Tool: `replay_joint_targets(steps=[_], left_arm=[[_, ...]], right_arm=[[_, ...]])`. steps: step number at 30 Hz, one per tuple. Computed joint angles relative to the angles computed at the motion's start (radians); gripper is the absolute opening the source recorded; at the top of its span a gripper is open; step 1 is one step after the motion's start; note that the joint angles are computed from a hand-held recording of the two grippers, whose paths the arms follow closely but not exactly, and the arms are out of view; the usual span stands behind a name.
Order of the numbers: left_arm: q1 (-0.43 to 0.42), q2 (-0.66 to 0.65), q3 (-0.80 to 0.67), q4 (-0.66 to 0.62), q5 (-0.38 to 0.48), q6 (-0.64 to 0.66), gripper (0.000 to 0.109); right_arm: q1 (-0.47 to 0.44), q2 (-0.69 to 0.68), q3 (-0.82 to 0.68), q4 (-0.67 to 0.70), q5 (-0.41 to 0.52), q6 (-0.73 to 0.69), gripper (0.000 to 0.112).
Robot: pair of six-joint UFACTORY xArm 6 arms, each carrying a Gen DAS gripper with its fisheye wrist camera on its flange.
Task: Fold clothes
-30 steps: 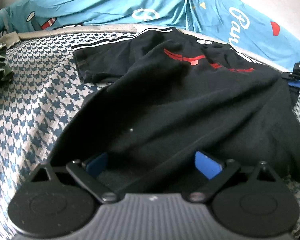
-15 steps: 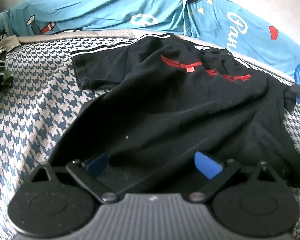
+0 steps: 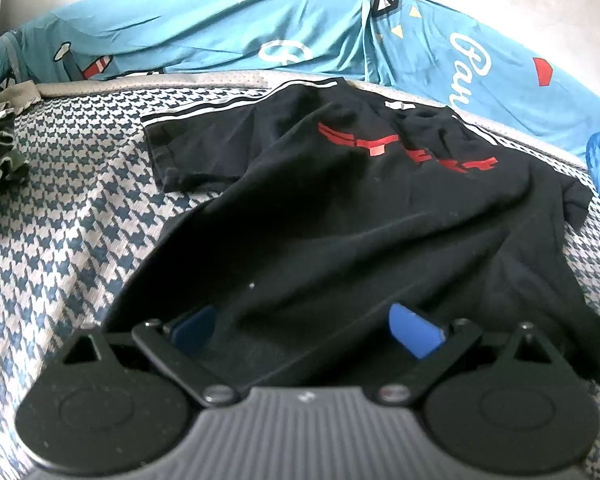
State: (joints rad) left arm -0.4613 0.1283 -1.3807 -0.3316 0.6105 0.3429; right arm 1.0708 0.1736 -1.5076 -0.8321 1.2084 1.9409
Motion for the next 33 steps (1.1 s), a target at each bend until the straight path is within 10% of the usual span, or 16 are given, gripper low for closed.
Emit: replay_joint_targets(steps=[13, 18, 22, 25, 33], left_arm=[[0.0, -0.003, 0.003, -0.001, -0.001, 0.005, 0.098], [0.001, -0.001, 0.0, -0.005, 0.002, 0.011, 0.098], [0.001, 0.001, -0.002, -0.008, 0.003, 0.011, 0.098], [-0.001, 0.004, -0.003, 0.0, 0.006, 0.009, 0.098], [-0.004, 0.003, 0.0, 0.009, -0.001, 0.005, 0.098]], right_arm=[[0.029, 0.157, -0.174, 0.085, 0.113, -0.202, 0.068], [0.016, 0.101, -0.096, 0.05, 0.023, -0.131, 0.014], [0.01, -0.063, 0.118, -0.151, -0.128, 0.258, 0.014], [0.026, -0.079, 0.131, -0.156, 0.007, 0.418, 0.015], [0.057, -0.008, -0.005, -0.061, 0.249, 0.291, 0.022]])
